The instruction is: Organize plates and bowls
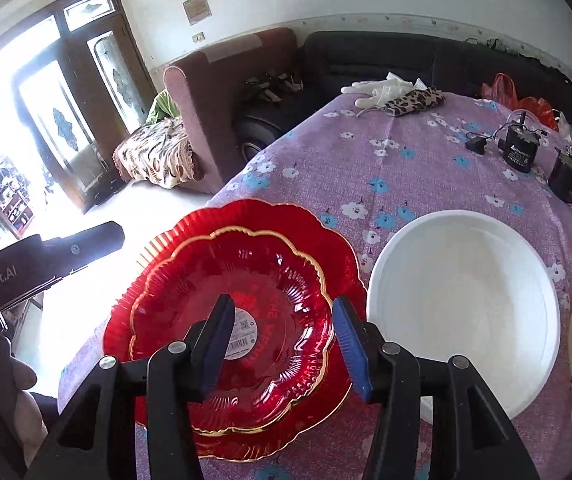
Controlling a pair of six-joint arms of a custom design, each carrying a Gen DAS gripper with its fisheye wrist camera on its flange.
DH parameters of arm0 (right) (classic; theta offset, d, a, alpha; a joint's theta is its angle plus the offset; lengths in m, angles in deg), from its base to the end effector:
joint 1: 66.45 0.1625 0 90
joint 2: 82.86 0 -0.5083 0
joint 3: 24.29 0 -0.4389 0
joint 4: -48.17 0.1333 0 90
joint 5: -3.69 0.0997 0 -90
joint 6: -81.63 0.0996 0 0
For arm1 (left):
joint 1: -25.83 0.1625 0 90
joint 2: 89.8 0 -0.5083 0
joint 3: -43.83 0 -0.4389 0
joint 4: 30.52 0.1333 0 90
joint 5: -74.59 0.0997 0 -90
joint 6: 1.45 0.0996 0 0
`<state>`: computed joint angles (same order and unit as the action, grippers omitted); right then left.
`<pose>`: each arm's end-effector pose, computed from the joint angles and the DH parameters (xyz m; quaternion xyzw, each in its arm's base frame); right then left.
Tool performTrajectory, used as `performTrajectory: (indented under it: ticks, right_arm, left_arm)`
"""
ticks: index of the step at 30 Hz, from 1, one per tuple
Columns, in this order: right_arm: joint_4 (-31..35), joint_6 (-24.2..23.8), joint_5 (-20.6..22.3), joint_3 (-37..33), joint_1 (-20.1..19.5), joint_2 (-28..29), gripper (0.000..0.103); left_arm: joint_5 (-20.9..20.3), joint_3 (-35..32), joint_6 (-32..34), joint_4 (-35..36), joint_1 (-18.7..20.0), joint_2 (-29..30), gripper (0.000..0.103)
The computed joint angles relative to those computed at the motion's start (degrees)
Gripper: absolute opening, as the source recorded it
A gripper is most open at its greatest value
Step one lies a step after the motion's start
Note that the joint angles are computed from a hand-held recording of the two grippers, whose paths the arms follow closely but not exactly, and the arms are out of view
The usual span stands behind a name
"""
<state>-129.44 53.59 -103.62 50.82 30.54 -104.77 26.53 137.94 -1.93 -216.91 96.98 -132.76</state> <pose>0.2088 -0.8514 -0.0214 0.2418 -0.9140 0.2612 0.1947 -0.0597 -0.7934 0.1857 0.0017 0.8729 -0.4095 0.2654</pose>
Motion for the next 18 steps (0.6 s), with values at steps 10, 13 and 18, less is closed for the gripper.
performTrajectory:
  ticks: [10, 13, 18]
  right_arm:
    - [-15.6, -1.9, 5.1, 12.5, -1.1, -8.9, 0.068]
    - [-23.5, -4.1, 4.8, 17.7, -2.4, -12.2, 0.071]
    - [-38.9, -5.7, 2.9, 26.8, -5.9, -17.9, 0.083]
  left_arm:
    - [6.7, 6.7, 21.2, -34.4, -7.5, 2.7, 0.094]
    - [8.3, 7.4, 29.4, -46.4, -10.3, 4.2, 0.103]
    - [6.9, 10.5, 28.1, -46.0, -13.3, 4.1, 0.103]
